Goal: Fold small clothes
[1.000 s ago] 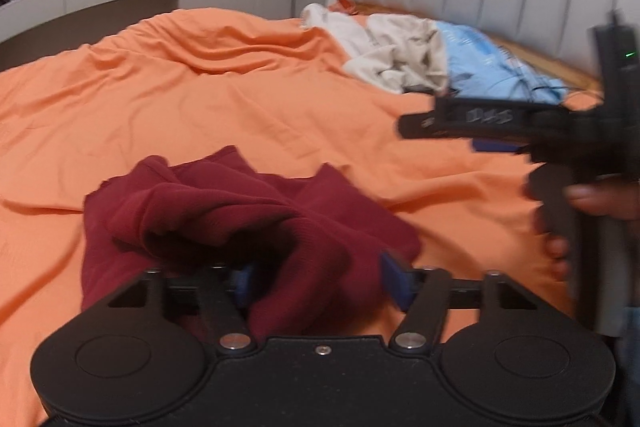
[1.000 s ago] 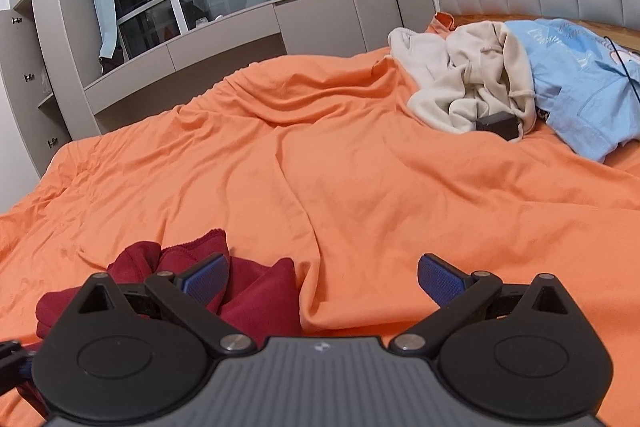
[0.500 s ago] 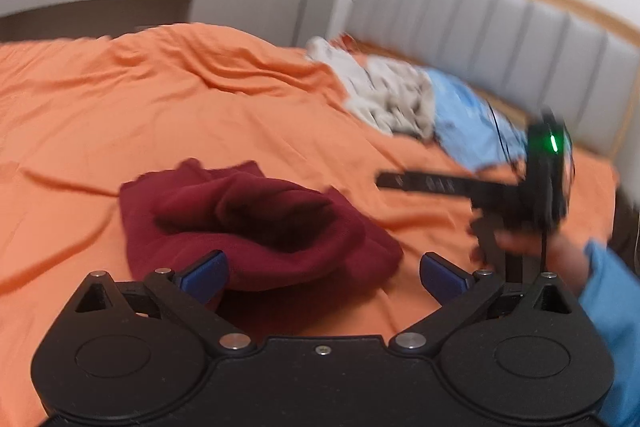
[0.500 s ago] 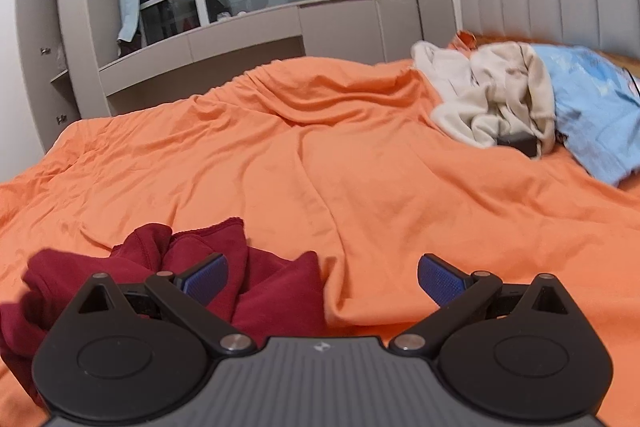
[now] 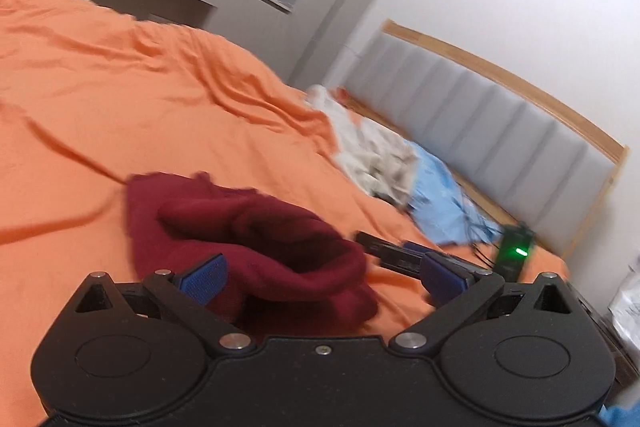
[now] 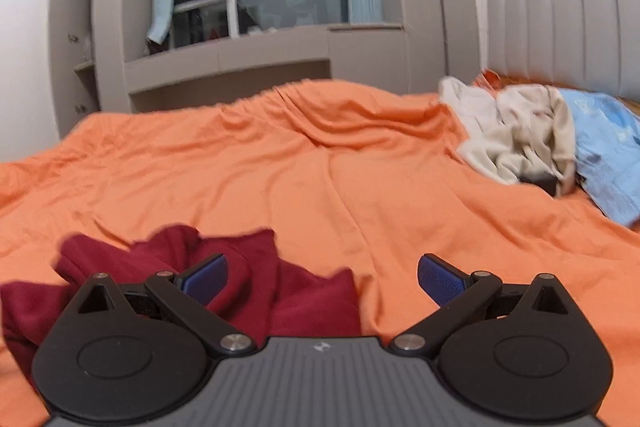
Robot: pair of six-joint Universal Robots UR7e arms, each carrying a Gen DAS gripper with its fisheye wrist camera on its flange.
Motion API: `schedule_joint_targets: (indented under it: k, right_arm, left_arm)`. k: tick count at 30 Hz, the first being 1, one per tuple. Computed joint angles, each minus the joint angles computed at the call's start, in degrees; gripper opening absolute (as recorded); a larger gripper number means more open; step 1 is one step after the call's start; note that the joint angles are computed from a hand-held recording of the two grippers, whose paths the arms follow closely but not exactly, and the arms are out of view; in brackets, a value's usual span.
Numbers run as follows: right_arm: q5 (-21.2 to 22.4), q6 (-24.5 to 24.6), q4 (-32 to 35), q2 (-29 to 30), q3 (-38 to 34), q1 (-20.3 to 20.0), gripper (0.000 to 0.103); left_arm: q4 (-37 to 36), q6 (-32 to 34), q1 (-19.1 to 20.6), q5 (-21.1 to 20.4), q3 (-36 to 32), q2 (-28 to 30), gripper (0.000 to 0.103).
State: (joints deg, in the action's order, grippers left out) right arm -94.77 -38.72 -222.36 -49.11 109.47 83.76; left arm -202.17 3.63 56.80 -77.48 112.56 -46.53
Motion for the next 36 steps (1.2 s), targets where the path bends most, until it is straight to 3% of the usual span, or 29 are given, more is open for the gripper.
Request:
schedule_joint_targets:
  k: [4,9,12,16,20,22,33,36]
  right_arm:
    - [2.4,-1.7,0.4,-0.5,0.8,1.0,0.103]
    - [4.6,-4.2,9.9,-2.3,0.4,3.9,0.103]
    - [3.6,-7.2,16.0,-2.2,-1.4,6.7,0.103]
    - [-2.8,-8.7,22.8,0.5,-6.2,10.5,0.103]
    - [-8.9,-9.1,29.5,3.0,-10.6,12.0,0.103]
    - [-11.4,-8.8,29.7,3.4,-11.3,11.9,0.103]
    - [-13.5,-3.0,25.6,-2.8,-5.9,3.7,0.103]
    - [-9.2,0.3,25.0,-4.7,-3.7,1.1,0.103]
  left_arm:
    - [-3.3,-4.6,0.2,5.5,0.8,-0.8,0.102]
    - [-0.3,-9.1,-0.4,18.9,-0.8,-0.5,0.102]
    - [2.4,-12.2,0.3,22.5,-1.6,-0.5,0.102]
    - [5.7,-16.6,1.8,21.1,-1.8,-1.4,0.102]
    - [7.0,-17.7,2.2,19.4,-1.4,-1.8,0.102]
    - [7.3,-17.5,2.2,19.5,-1.4,-1.6,0.102]
    - [9.9,-11.2,1.6,19.2,-2.4,-0.4,0.102]
    - [9.7,-9.7,1.5,19.3,-2.6,0.1,0.102]
